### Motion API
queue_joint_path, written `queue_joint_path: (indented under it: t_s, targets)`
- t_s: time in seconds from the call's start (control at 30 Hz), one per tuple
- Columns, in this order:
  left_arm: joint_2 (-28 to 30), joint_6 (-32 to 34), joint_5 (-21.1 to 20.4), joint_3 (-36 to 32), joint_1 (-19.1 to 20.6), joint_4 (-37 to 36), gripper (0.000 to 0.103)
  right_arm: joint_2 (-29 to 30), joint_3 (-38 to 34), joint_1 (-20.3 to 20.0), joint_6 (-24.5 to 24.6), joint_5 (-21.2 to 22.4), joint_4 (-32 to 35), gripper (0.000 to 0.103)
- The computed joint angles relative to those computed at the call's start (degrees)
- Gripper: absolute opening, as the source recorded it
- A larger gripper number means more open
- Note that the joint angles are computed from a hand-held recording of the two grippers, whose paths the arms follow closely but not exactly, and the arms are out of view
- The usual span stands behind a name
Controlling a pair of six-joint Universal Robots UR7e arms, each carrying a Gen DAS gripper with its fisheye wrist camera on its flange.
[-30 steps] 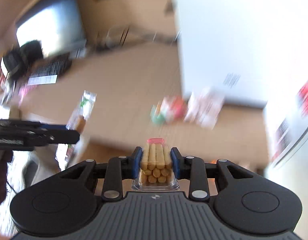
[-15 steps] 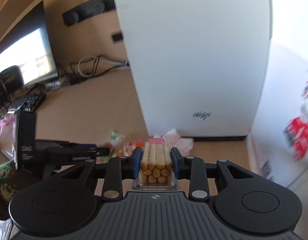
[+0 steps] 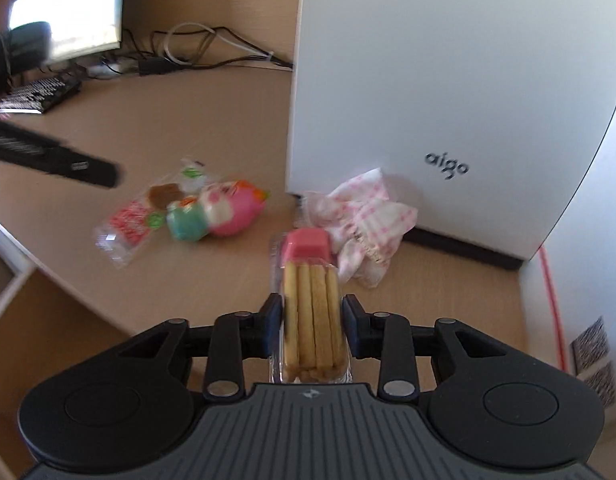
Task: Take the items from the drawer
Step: 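Lower both snack packs onto the desktop and open both grippers, then grasp the yellow cat-face keychain with the left gripper while the right reaches into the drawer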
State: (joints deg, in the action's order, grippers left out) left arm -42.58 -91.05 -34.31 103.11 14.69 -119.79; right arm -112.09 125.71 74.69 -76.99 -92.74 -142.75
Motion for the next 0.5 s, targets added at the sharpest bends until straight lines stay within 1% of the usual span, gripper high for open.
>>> queue_joint_path:
  t_s: [0.07, 0.1, 0.17, 0.23, 0.3, 0.37, 0.43, 0.5]
  targets:
    - [-0.37, -0.14, -1.02, 0.68, -1.41, 0.18, 0.042, 0.57, 0.65, 0.98, -1.02, -1.63, -3.76, 0.038]
    - [-0.49, 0.11, -1.61, 0.91, -1.99, 0.08, 0.041, 0.7, 1.02, 1.28, -1.37, -2.12, -5.41, 0.038]
    - [-0.8, 1.11, -3.25, 1.7, -3.21, -1.07, 0.041, 0.03, 1.37, 1.1, -1.58, -1.84, -7.21, 0.039]
    - [-1.28, 3.8, -5.61, 3.09, -4.21, -4.47, 0.041, -1.47, 0.72, 0.33, 0.6, -0.61, -6.62, 0.04]
    - [-1.55, 7.37, -8.86, 4.67, -4.83, -9.28, 0.041, -3.45, -1.3, -1.02, 5.07, 1.01, -2.25, 0.042]
    - [-1.48, 10.16, -12.72, 5.67, -5.01, -12.65, 0.041, -5.46, -3.62, -3.03, 8.81, 2.93, 4.18, 0.045]
    - [-1.09, 12.99, -16.66, 5.92, -4.68, -14.68, 0.041, -7.16, -5.07, -4.8, 10.81, 3.73, 9.15, 0.046]
    - [-0.43, 16.0, -20.92, 5.76, -4.23, -15.87, 0.04, -8.08, -6.41, -6.22, 13.02, 3.48, 14.04, 0.048]
